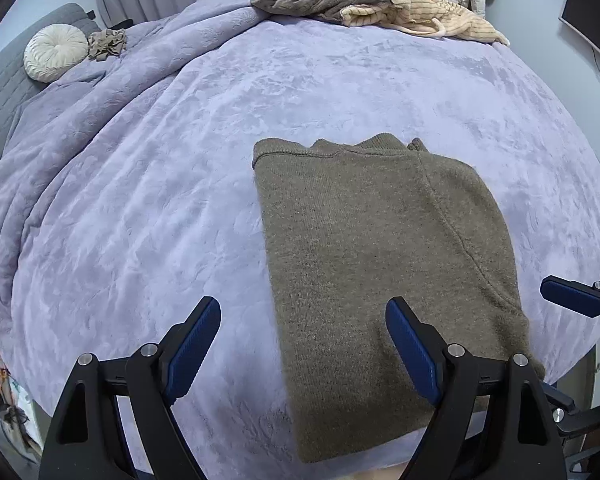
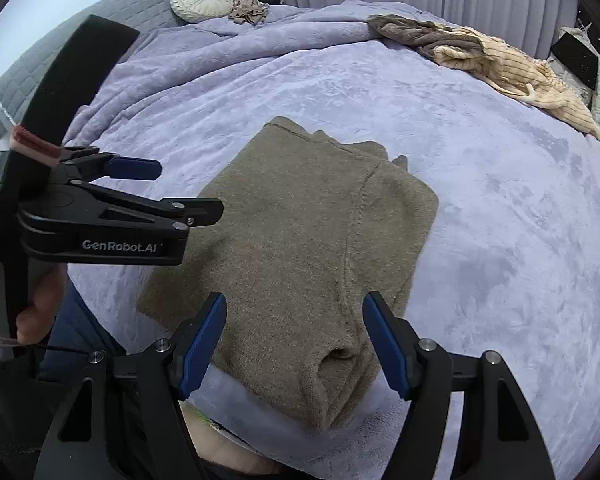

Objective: Fold small clothes

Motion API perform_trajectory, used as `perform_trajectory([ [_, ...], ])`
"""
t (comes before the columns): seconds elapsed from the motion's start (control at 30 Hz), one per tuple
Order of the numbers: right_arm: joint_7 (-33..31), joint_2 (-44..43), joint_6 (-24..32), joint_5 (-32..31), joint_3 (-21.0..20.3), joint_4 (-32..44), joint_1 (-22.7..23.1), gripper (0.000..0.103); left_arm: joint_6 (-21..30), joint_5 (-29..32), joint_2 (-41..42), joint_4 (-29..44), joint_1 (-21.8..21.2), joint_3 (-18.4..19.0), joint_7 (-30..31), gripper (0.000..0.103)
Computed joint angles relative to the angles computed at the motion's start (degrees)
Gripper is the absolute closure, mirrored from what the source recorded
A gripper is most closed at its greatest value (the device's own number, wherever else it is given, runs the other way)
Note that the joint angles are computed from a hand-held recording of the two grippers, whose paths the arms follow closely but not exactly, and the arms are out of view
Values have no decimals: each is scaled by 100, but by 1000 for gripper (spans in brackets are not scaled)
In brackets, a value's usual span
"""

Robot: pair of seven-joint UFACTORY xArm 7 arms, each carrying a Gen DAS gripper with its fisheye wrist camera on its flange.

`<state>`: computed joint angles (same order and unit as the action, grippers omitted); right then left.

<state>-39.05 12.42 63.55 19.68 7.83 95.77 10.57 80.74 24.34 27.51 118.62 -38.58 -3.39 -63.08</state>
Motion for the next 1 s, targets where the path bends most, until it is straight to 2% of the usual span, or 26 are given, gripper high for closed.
perform_trajectory([
  [0.07,261,54,-21,-255,-31,112,82,29,-81,-44,-79,-89,8,-12,-100,17],
  [0.17,388,88,16,-326,-36,201,77,29,-493,-437,-243,-390,219,-159,-24,17],
  [0.3,426,61,-28,-441,-42,173,74,29,-356,-477,-137,-285,174,-148,-138,17],
  [0.47,493,78,-50,-532,-39,167,91,29,140,-226,57,37,-49,-52,-241,17],
  [0.57,528,72,-79,-590,-39,161,106,29,-25,-302,-28,-120,0,-71,-290,17],
  [0.67,538,60,-122,-686,-37,133,135,29,164,-252,60,31,-39,-50,-321,17],
  [1.0,620,239,-8,-788,-32,339,168,29,129,-338,124,114,-1,-50,-173,17],
])
